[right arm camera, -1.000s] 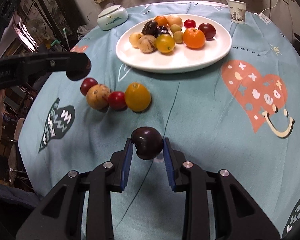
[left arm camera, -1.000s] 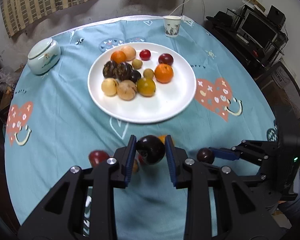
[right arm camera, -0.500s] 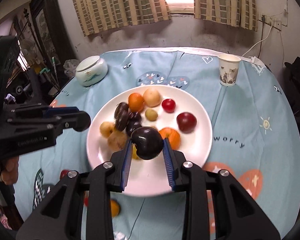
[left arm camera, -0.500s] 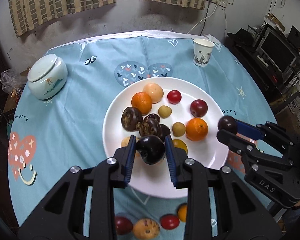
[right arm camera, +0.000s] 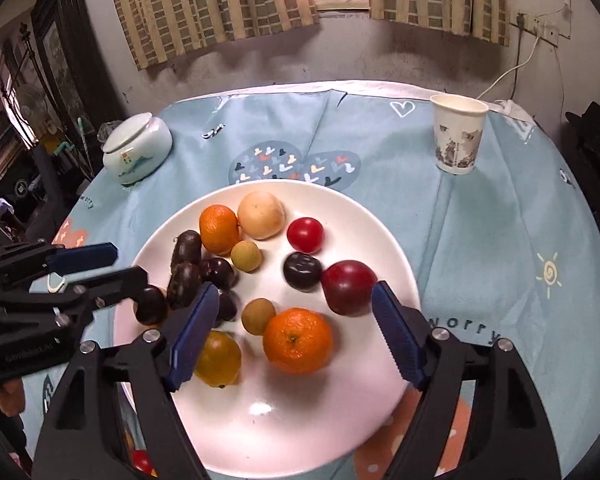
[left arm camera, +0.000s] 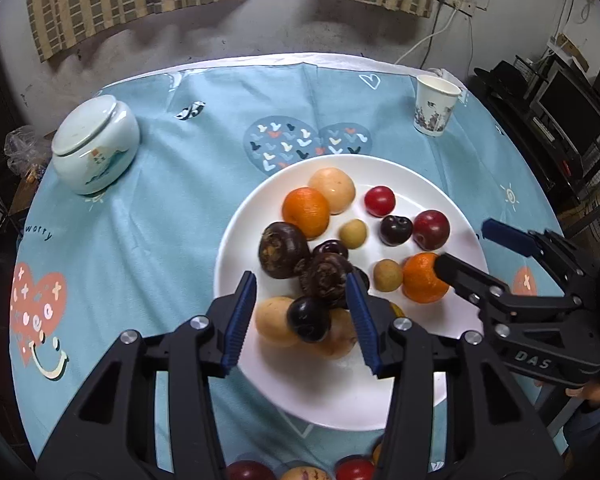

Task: Organize fruits
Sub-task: 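Lower both plums onto the plate and open both grippers, then return both open grippers to the remaining fruit row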

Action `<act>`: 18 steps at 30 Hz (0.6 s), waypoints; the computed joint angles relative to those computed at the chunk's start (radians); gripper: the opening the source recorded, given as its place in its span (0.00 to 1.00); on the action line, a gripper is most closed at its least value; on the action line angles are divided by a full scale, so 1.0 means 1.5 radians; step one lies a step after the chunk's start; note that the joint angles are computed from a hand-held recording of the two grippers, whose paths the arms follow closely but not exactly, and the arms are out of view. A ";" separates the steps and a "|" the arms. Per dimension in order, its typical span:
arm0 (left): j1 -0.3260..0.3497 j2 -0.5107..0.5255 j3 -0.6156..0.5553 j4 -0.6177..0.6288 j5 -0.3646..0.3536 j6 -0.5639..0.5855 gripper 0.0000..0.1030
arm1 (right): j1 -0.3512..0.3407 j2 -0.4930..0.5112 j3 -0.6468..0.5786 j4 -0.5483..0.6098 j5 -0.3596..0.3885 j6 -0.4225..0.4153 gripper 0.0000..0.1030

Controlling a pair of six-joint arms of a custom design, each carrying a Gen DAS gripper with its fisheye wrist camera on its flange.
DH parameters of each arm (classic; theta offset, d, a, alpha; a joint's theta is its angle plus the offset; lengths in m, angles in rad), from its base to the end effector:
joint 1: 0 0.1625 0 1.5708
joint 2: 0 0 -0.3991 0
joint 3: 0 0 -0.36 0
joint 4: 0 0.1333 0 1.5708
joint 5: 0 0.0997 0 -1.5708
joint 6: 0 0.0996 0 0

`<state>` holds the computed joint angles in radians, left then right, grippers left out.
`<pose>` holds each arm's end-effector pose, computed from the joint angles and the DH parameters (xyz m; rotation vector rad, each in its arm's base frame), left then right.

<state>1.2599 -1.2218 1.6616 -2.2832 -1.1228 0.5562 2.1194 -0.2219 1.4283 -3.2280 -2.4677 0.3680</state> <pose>-0.0102 -0.6085 0.3247 1.0386 2.4407 -0.2870 0.3782 -0.5124 -0.0985 -0.0462 -2.3571 0.9807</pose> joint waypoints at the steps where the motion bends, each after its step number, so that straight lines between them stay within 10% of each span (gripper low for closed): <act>1: 0.002 -0.006 0.000 -0.002 -0.001 0.000 0.50 | 0.003 -0.005 0.011 -0.003 0.005 0.007 0.77; 18: 0.105 -0.167 0.026 0.096 0.028 -0.034 0.68 | 0.138 0.019 0.108 0.090 0.070 0.189 0.77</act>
